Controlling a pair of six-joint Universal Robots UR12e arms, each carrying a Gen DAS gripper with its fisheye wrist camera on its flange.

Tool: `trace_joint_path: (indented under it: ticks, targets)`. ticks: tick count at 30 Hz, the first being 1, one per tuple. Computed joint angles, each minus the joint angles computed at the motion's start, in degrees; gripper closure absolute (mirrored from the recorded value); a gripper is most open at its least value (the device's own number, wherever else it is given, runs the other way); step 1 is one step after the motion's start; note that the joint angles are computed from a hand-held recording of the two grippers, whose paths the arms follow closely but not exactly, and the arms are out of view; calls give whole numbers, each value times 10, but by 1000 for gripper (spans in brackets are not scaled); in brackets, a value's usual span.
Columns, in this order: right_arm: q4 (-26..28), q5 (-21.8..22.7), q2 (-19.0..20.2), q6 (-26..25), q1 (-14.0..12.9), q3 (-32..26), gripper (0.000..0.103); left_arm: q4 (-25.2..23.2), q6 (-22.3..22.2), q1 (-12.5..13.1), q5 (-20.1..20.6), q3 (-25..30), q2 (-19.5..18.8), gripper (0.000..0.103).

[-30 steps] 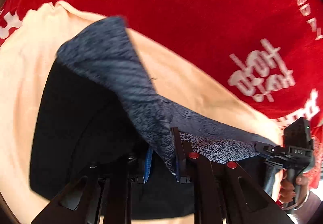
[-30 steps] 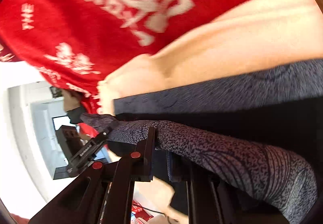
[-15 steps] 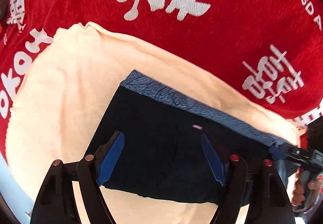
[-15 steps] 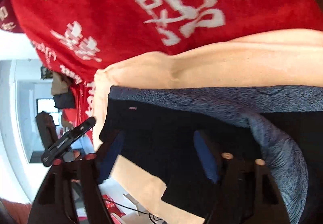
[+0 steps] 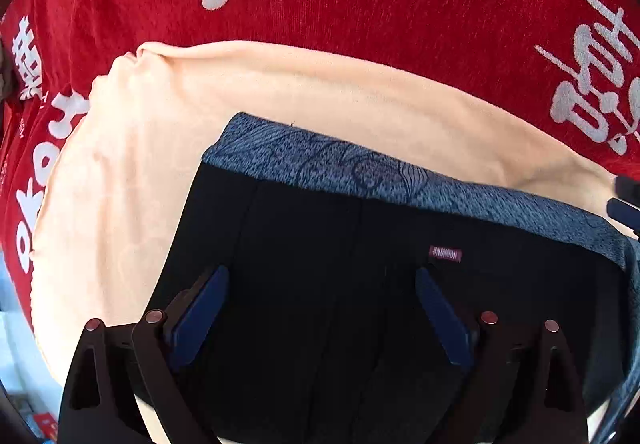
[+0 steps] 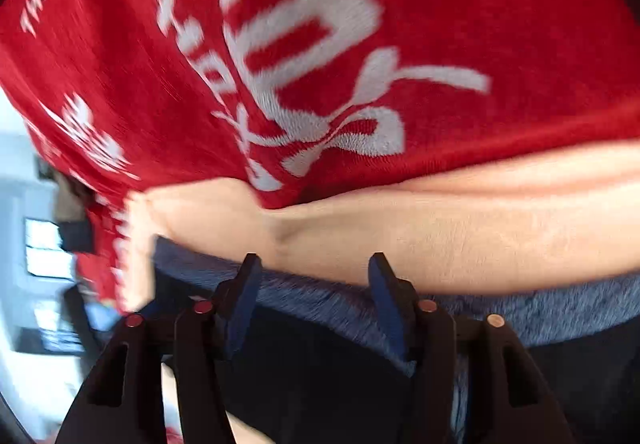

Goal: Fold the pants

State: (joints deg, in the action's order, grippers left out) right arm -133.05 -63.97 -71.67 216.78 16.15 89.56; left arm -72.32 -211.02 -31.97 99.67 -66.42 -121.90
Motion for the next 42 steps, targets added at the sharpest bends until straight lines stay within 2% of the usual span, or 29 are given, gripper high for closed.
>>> trace_joint_path:
  ticks: [2, 6, 8, 9, 11, 13, 17, 19, 21, 22, 23, 27, 30, 32, 34, 36, 37, 38, 42]
  targets:
    - [-21, 35, -21, 11, -11, 28, 24, -12, 1, -3, -10, 0, 7, 9]
    - [-50, 116, -71, 26, -29, 94, 19, -27, 14, -17, -26, 2, 17, 9]
    - [-52, 138, -102, 51, -35, 132, 14, -36, 28, -27, -36, 8, 18, 9]
    - [-58, 135, -107, 68, -29, 137, 12, -39, 36, -32, -45, 11, 18, 9]
    - [-73, 127, -144, 113, -30, 177, 0, -45, 58, -42, -66, 16, 18, 9]
    - [-108, 117, -174, 167, -33, 215, 0, -45, 85, -55, -87, 22, 17, 9]
    - [-194, 62, -238, 285, -17, 286, 0, -28, 135, -75, -139, 23, 15, 9]
    - [-245, 52, -274, 349, -9, 330, 0, -22, 149, -84, -164, 25, 12, 9]
    - [-224, 33, -301, 382, 6, 351, 0, -8, 154, -89, -208, 20, 13, 9]
    - [-193, 11, -316, 382, 15, 354, 0, -2, 160, -91, -228, 15, 14, 9]
    - [-140, -26, -339, 376, 29, 353, 0, -1, 165, -94, -242, 14, 13, 9]
    - [2, -127, -396, 389, 61, 351, 0, -17, 175, -108, -277, 42, -4, 9]
    - [68, -187, -439, 425, 66, 365, 0, -9, 177, -118, -292, 56, -16, 9]
    - [83, -199, -468, 436, 56, 380, 3, -18, 178, -122, -307, 72, -27, 9]
    - [74, -198, -490, 442, 42, 399, 5, -35, 177, -130, -312, 103, -50, 9]
    - [54, -184, -504, 431, 25, 417, 18, -48, 177, -136, -311, 120, -63, 9]
    - [40, -168, -513, 421, 13, 429, 28, -52, 175, -139, -311, 129, -70, 9]
    - [31, -156, -522, 413, 4, 438, 34, -51, 170, -142, -312, 136, -76, 9]
    - [-40, -80, -531, 365, -44, 477, 43, -55, 150, -148, -316, 155, -92, 9]
